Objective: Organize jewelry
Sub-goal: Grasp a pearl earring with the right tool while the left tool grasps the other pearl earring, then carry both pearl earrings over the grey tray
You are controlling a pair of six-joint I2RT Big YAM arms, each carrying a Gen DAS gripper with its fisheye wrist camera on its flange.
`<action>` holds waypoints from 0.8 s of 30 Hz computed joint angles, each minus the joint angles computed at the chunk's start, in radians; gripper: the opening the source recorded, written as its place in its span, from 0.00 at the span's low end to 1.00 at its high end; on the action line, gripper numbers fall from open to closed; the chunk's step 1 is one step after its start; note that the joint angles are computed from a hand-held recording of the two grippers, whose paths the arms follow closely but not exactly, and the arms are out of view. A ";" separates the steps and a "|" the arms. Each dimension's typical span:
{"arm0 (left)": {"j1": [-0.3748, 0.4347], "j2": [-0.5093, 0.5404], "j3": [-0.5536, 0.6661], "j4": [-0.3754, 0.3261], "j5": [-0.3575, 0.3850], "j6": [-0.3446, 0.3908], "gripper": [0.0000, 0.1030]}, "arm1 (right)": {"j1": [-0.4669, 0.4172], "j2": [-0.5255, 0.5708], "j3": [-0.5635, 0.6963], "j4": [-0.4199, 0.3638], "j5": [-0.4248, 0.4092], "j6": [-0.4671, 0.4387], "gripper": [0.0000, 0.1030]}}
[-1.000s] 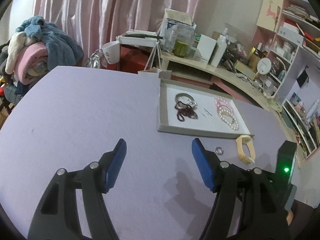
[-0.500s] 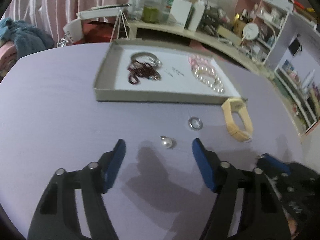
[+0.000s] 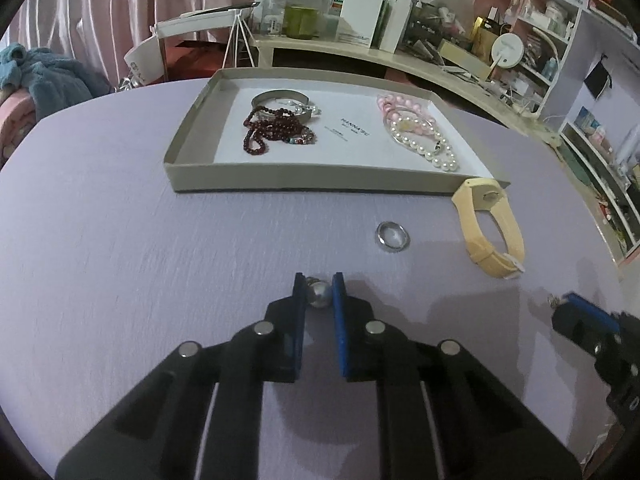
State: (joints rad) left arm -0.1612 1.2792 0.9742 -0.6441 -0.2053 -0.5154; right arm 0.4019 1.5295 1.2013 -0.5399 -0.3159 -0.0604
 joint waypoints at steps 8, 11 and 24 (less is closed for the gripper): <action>0.048 -0.131 -0.020 -0.027 -0.027 0.027 0.13 | 0.015 -0.006 0.038 0.042 -0.036 0.016 0.13; 0.073 -0.177 -0.013 -0.041 -0.052 0.043 0.13 | 0.019 0.000 0.060 0.064 -0.044 0.030 0.13; 0.121 -0.251 0.006 -0.060 -0.070 0.062 0.13 | 0.034 0.004 0.074 0.097 -0.053 0.065 0.13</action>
State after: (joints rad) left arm -0.0397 1.0287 0.9806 -0.7045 -0.2750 -0.4539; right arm 0.4356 1.5333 1.2754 -0.4427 -0.3693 0.0046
